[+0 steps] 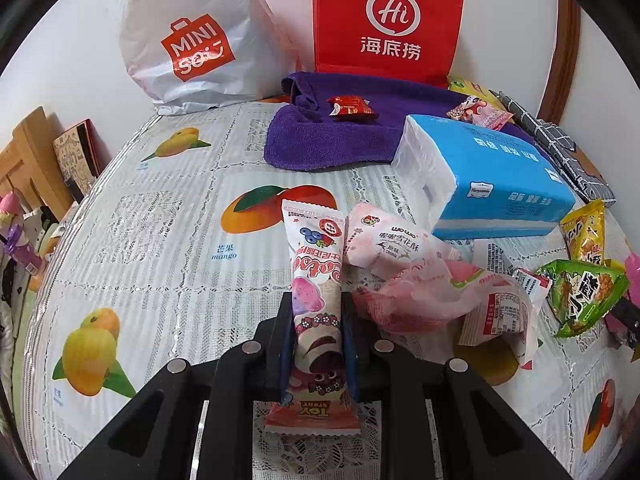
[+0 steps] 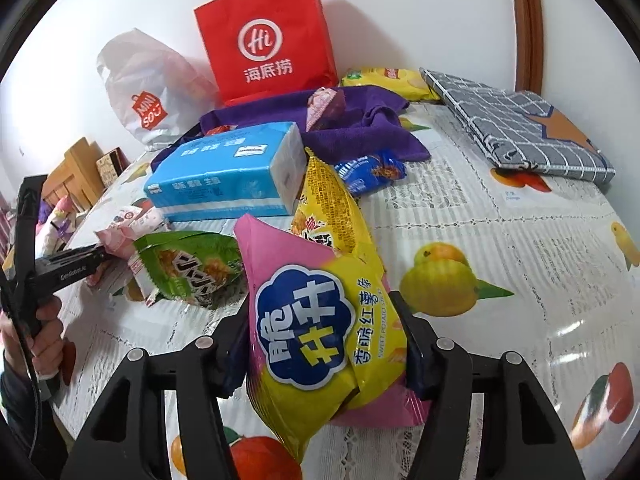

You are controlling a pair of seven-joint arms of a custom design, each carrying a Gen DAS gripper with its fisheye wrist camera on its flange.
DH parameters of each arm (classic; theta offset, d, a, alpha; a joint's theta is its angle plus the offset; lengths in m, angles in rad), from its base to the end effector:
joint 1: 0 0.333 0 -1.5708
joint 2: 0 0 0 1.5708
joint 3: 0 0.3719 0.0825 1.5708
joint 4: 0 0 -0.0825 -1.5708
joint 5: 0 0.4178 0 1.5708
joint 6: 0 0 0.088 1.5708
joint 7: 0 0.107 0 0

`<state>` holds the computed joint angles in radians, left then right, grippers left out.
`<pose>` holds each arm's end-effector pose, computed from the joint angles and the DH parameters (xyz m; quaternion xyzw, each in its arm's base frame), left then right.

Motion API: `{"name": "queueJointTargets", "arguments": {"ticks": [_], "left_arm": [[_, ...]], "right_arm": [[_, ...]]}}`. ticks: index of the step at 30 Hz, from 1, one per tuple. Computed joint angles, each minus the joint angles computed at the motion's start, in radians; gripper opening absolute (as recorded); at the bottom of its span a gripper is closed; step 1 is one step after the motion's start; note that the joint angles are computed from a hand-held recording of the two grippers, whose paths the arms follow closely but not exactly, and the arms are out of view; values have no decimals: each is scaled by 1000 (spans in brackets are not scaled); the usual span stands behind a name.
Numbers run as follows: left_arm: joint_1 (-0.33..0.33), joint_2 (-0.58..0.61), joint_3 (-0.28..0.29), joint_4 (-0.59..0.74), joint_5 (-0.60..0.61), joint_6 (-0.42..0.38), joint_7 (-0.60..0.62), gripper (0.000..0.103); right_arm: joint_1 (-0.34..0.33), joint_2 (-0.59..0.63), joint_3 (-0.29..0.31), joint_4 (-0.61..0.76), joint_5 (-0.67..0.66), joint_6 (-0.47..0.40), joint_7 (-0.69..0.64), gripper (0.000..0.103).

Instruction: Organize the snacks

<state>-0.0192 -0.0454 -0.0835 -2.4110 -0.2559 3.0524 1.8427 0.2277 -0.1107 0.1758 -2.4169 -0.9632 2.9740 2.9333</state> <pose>0.5502 -0.0372 0.4391 -0.6212 0.7070 -0.2549 0.2220 0.4571 0.2583 0.4392 -0.6414 0.6737 -0.2016 0.3068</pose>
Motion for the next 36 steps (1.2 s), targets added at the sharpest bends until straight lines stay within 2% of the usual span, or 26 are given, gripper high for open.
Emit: {"name": "queueJointTargets", "arguments": {"ticks": [2,5,8,10,14,17,22,26,36], "left_arm": [[4,-2,0,7,11,-22,-16,19],[-6,-11,13,26,-68,-90,43,18],[0,-26,15,31,-88,-137,58,18],[-1,-45,20,22,-105,-144,79,18],[12,-78,16,6,-44,-150,34,18],[-2,-102,33,3,-64,-164,56,18],[-28,-136,60,3,-122,-183,110,18],[-33,-154,62,3,-125,-179,121,18],[-60,-162,73,19,-192,-204,164,18]], "right_arm": [[-6,-12,10,1,-41,-16,34,60],[-5,-35,11,-7,-54,-9,37,60],[-20,-51,23,-9,-75,0,54,60],[-37,-65,35,-11,-109,16,94,60],[-49,-78,44,-4,-99,22,88,60],[-45,-82,50,10,-69,-10,50,60],[-26,-85,48,42,0,-117,-16,60],[-31,-88,37,56,10,-103,-21,60],[-25,-73,39,127,34,-149,-69,60]]}}
